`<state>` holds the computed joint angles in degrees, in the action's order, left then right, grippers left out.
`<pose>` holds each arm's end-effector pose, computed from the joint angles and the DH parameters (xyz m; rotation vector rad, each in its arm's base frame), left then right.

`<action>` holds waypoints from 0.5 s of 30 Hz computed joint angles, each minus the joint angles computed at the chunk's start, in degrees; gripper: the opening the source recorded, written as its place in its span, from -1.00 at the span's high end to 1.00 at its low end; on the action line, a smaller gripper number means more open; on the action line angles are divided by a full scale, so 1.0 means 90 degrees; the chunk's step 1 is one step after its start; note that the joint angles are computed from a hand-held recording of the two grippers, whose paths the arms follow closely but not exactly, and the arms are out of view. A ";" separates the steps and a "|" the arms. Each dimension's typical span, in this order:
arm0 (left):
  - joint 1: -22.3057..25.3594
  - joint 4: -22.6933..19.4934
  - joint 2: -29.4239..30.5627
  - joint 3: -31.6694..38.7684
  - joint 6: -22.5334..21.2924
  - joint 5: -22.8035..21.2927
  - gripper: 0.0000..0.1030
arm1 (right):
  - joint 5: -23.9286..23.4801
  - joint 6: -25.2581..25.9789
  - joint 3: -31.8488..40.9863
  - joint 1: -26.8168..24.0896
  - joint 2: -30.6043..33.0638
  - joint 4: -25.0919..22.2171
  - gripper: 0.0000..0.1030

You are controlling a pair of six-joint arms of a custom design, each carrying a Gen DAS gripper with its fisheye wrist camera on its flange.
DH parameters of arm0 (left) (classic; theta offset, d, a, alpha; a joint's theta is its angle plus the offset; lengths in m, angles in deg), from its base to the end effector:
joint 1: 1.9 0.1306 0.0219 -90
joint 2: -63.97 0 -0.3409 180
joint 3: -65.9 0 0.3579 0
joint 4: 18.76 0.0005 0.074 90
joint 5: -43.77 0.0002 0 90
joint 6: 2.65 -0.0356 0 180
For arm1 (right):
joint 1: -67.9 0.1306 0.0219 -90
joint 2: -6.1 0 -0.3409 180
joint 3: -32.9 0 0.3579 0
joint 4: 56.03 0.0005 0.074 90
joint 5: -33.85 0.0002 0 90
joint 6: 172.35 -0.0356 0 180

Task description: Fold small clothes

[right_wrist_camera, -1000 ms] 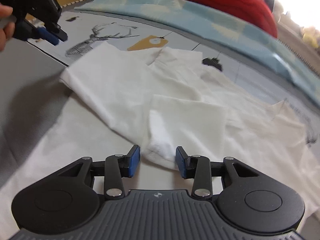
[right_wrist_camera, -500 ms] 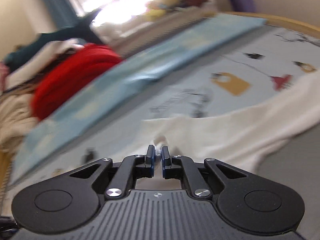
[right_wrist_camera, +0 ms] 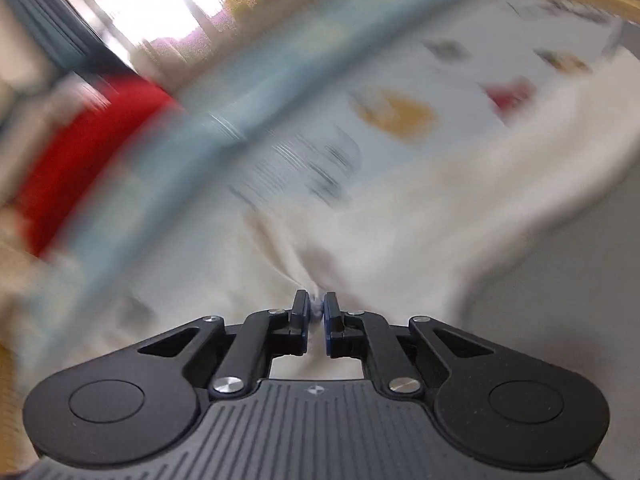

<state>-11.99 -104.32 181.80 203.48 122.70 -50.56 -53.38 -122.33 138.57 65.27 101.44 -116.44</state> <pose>0.5543 -0.0964 0.4530 -0.6164 2.6499 -0.1303 0.4753 -0.0241 0.4500 0.9128 2.2812 0.2294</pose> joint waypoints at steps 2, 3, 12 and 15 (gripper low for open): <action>0.0073 -0.0041 -0.0018 -0.0004 0.0125 -0.0123 0.73 | 0.0011 0.0022 -0.0020 -0.0028 -0.0021 0.0043 0.80; 0.0138 0.0132 -0.0119 -0.0136 0.0268 0.0008 0.73 | 0.0036 0.0120 -0.0004 -0.0008 -0.0029 0.0146 0.80; 0.0112 0.0214 -0.0091 -0.0217 -0.0290 0.0860 0.58 | -0.0268 0.0162 0.0201 -0.0033 0.0107 0.0064 0.79; 0.0134 0.0416 -0.0282 -0.0494 -0.0400 0.0755 1.00 | -0.0405 0.0218 0.0171 -0.0004 0.0116 0.0057 0.79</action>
